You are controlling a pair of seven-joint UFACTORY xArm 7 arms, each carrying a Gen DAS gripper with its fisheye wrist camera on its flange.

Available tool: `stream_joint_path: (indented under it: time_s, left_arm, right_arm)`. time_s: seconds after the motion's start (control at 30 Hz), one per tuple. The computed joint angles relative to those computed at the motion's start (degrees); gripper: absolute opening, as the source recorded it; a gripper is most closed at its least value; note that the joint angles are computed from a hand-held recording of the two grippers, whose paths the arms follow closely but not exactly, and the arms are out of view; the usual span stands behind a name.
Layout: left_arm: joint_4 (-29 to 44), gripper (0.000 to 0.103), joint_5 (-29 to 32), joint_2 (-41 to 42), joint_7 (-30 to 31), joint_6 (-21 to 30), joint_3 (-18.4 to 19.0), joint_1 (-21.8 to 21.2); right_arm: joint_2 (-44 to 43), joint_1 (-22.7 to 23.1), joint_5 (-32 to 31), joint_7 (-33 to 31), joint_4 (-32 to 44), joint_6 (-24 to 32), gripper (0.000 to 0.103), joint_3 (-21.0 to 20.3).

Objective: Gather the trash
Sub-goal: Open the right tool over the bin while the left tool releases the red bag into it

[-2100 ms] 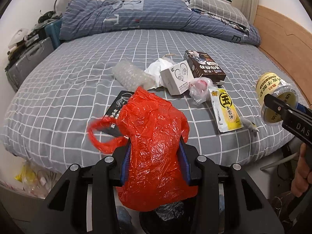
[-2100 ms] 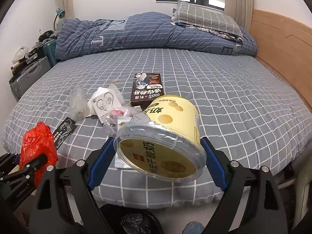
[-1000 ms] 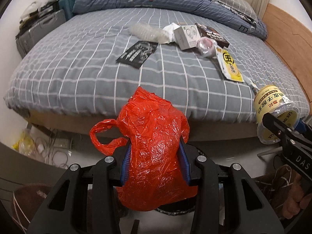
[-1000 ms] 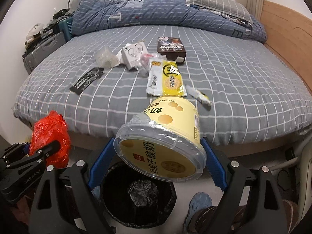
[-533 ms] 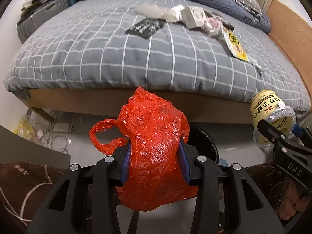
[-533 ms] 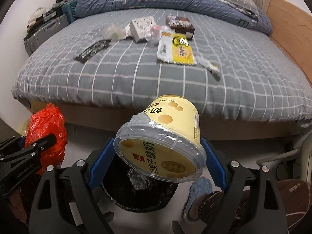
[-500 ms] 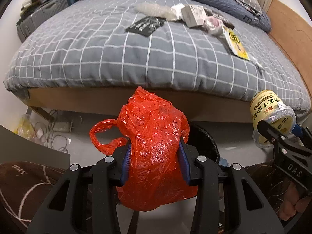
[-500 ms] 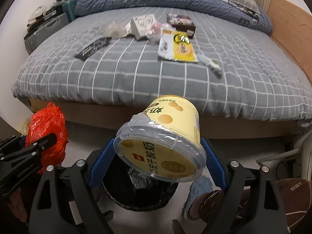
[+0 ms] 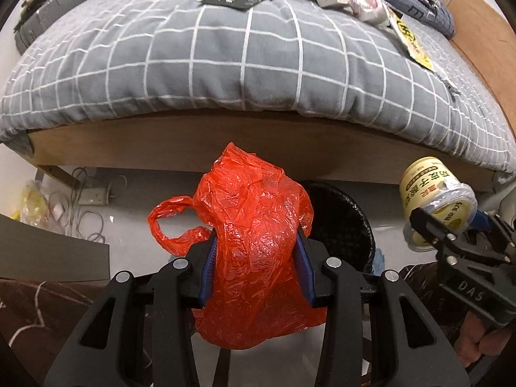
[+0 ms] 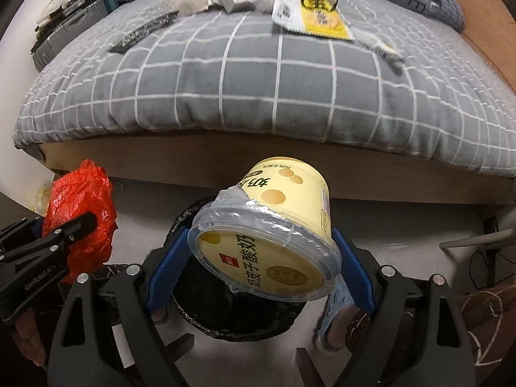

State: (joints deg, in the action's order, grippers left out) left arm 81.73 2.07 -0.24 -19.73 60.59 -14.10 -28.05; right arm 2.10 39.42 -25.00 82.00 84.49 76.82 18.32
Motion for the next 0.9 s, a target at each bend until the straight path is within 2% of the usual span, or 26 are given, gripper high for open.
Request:
stream_joint_path:
  time_s: [0.73,0.9]
  left_arm:
    - [2.17,0.040,0.19,7.29,1.13,2.78,1.53,0.04]
    - [2.80,0.040,0.81,8.40,0.44,3.43,1.59,-0.27]
  right_arm:
    - [3.51,-2.74,7.43,-7.18,-4.91,-11.09,0.084,-3.14]
    - [4.21,-2.19,5.57,-6.48,-3.76,-8.42,0.095,-2.99]
